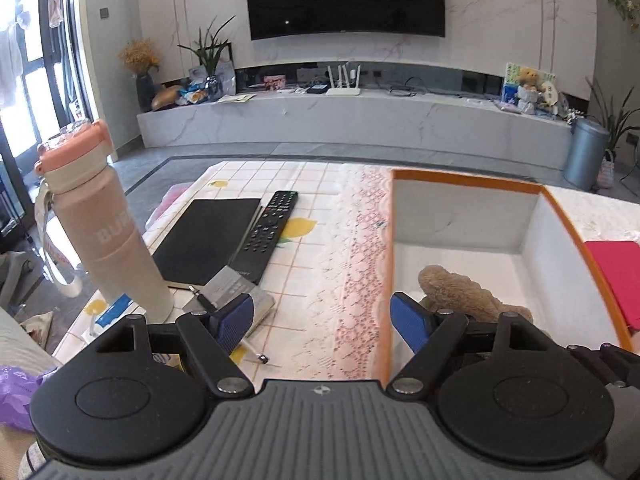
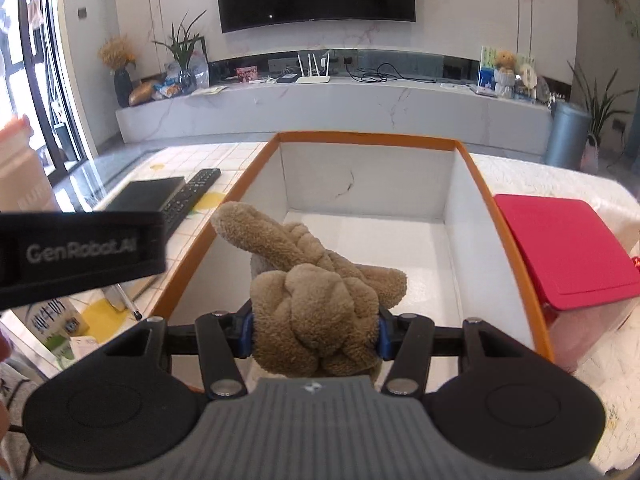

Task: Organize soft objects
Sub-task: 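Release the pink toy with the left tool while the right lowers the brown plush into the box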

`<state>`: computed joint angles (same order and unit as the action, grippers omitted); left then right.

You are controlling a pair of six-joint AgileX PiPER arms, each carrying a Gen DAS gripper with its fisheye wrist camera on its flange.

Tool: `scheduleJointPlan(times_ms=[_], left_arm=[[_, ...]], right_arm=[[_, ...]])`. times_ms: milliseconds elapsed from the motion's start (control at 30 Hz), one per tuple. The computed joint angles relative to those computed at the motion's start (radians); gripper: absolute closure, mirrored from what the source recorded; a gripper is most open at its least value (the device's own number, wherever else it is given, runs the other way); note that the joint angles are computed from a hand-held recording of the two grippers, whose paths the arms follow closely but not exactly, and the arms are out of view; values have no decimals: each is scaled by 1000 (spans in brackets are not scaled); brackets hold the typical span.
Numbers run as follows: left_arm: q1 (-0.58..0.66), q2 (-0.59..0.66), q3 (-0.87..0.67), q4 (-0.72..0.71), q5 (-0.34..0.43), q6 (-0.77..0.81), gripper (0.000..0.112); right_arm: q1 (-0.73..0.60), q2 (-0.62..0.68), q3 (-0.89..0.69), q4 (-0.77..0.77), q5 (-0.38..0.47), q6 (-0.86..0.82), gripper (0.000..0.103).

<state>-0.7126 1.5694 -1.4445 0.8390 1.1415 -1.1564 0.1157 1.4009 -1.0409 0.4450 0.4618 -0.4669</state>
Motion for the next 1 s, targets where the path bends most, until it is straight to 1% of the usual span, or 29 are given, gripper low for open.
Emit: scheduleJointPlan(times_ms=[67,100,133,167,200,267,300,400,500,567,600,633,667,700,733,767,800,833,867,900,933,1000], left_arm=[[2,7,-2,1,13,-1,21],[5,8,-1,-3,14,0,21],[7,7,1,-6,14,1,21],[9,7,2,-10,13,2,21],[11,4,3,-16,10,6,21],[13,-1,4,-22,6,5,21],[11,-4,3,-23,4,4,21],[4,-17,7,-15,1,-9,21],[-4,-29,7,-11,3,-25,21],[-8,-33,1,-11,9,-35,21],[-10,-35,-1,-11,13,-39,21],[-12,-37,-2,-12,17,-42,21],[-14,-40,-2,-10,19,-45,21],[-16,-44,1,-7,21,-50,21],[-16,-46,1,-6,25,-53,21],[-15,-46,-1,-5,30,-57,21],[-13,-46,-1,-5,32,-61,21],[-9,-46,-2,-8,31,-63,21],[-5,-50,1,-11,29,-65,21],[1,-54,6,-15,22,-65,21],[5,-58,11,-18,17,-67,21],[12,-59,17,-25,9,-73,21]], right_arm=[[46,4,5,-107,-26,90,47],[66,8,4,-159,-28,122,43],[78,8,7,-175,-29,118,44],[77,3,6,-151,-21,93,40],[64,4,-9,-101,20,28,33],[29,-9,-21,4,80,-94,25],[15,-13,-32,22,115,-125,17],[-30,-43,-33,75,167,-205,15],[-53,-83,-18,89,177,-242,14],[-98,-105,-5,173,194,-335,15],[-125,-111,-3,218,210,-382,21],[-151,-111,-8,251,231,-414,36],[-172,-105,-19,267,252,-422,44],[-190,-93,-34,278,275,-424,55],[-208,-70,-56,298,300,-434,59],[-222,-39,-81,315,324,-435,59],[-224,2,-118,303,346,-397,60],[-220,45,-161,273,373,-350,66],[-216,91,-210,242,410,-311,71],[-206,135,-260,207,453,-275,78],[-195,167,-299,194,490,-265,83],[-180,235,-387,196,592,-302,86]])
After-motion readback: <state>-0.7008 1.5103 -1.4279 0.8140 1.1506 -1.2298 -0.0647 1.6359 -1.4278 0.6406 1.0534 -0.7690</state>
